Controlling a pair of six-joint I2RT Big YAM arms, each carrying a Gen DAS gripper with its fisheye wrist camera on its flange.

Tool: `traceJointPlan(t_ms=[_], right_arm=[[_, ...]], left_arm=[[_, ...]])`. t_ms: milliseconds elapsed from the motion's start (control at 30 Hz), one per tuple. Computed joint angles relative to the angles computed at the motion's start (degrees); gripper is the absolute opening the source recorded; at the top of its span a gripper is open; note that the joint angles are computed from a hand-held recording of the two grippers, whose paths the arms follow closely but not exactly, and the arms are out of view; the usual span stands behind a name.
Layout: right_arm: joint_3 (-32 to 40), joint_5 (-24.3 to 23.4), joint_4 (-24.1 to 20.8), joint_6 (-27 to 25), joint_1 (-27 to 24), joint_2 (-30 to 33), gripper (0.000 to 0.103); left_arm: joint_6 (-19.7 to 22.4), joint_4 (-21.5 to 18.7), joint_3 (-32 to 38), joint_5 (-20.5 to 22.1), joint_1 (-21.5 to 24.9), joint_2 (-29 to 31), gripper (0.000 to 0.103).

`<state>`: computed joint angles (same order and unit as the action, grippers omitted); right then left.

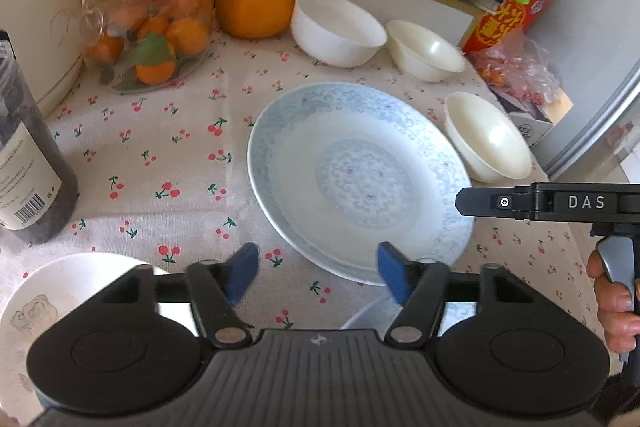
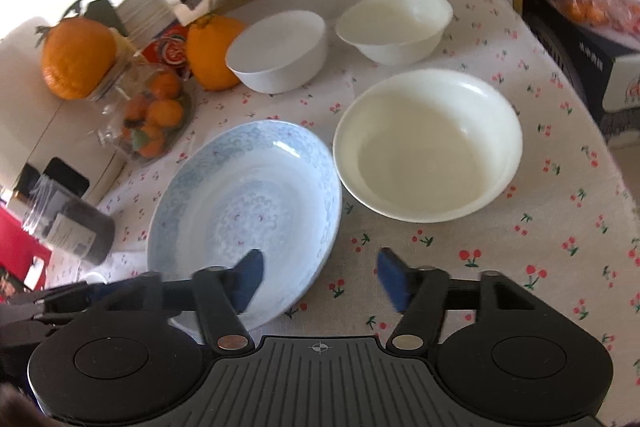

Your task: Organize plates and bowls

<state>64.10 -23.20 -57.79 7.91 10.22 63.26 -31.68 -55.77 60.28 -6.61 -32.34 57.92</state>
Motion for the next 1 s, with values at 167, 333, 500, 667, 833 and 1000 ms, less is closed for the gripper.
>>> traceJointPlan(t_ms=[167, 333, 500, 667, 833, 1000], right_arm=[[-0.9, -0.9, -0.4, -2.7, -0.9, -2.4, 0.082], [-2.5, -0.2, 0.0, -7.5, -1.1, -5.9, 0.089], [-4.0, -1.9, -0.6, -12.6, -1.9, -9.2, 0.092], [-5.6, -4.8, -1.6, -14.7, -2.8, -12.4, 0.093], [-7.6, -6.3, -2.6, -17.3, -3.4, -15.1, 0.093], [-9.7, -7.4, -3.1, -20.4, -4.1, -17.6, 0.093]], left_arm=[[1.0, 0.8, -0.9, -0.2, -1.3, -2.3, 0.088], [2.0, 1.0, -1.8, -1.3, -3.8, -4.7, 0.098], [2.3, 1.0, -3.0, -3.1, -6.4, -7.0, 0.102], [1.3, 1.0, -4.7, -3.0, -8.5, -9.7, 0.102], [1.8, 1.3, -6.5, -5.0, -11.7, -12.7, 0.102], [2.0, 1.6, -8.5, -7.1, -14.8, -15.7, 0.102]])
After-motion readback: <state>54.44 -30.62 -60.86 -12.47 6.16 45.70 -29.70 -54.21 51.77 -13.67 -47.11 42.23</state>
